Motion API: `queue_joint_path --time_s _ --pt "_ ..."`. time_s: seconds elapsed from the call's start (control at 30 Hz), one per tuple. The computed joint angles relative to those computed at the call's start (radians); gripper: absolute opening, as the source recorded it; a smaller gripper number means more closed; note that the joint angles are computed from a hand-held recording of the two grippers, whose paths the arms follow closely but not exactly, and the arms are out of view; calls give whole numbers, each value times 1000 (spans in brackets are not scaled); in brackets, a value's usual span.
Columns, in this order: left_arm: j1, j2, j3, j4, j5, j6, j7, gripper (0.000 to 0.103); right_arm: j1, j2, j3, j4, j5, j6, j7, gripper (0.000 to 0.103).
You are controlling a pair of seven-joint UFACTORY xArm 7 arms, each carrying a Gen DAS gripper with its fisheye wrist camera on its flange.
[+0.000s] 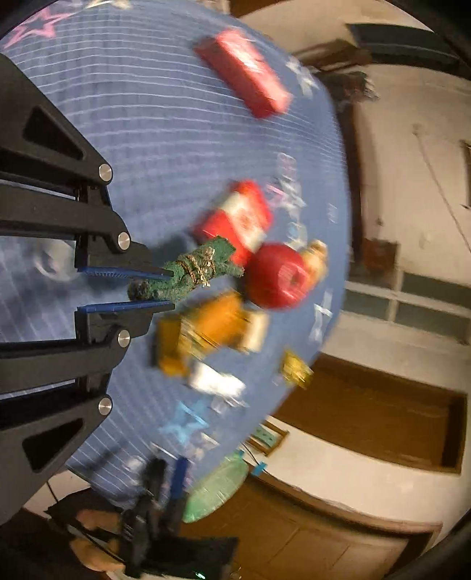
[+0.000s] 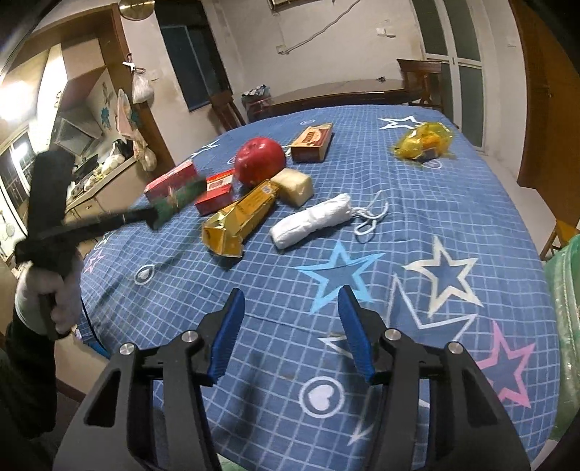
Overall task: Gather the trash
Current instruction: 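Grasp the green tied sponge with the left tool while the right tool grasps the gold box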
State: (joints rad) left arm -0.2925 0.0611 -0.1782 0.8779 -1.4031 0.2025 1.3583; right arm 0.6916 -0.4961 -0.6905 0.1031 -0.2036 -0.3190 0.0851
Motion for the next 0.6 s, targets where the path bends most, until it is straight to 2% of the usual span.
queue_joint_path --time_s 0.1,0.2,0.23,0.3,0.37,0.4,0.43,0.5,0.6 --pt "17 -4 13 -30 9 9 -26 14 68 9 -65 17 -10 3 7 52" --pt "28 -32 20 -44 -67 26 36 27 127 16 -120 38 -5 7 10 52" --pt "30 -37 25 -42 -103 30 67 36 145 20 -137 47 0 9 10 52" --pt "28 -50 31 -36 -169 31 124 42 199 30 -192 71 10 14 10 52" --pt "30 -55 39 -27 -211 47 154 56 260 39 -251 99 31 23 12 52" --pt "28 -51 39 -19 -226 41 168 59 279 45 -268 111 47 30 11 52" --pt "25 -48 38 -17 -219 29 166 62 302 59 -284 127 69 34 15 52" --pt "11 -13 28 8 -171 -17 136 63 402 74 -374 173 106 45 21 52" --pt "-14 56 7 44 -43 -105 37 63 520 129 -460 245 185 63 42 52"
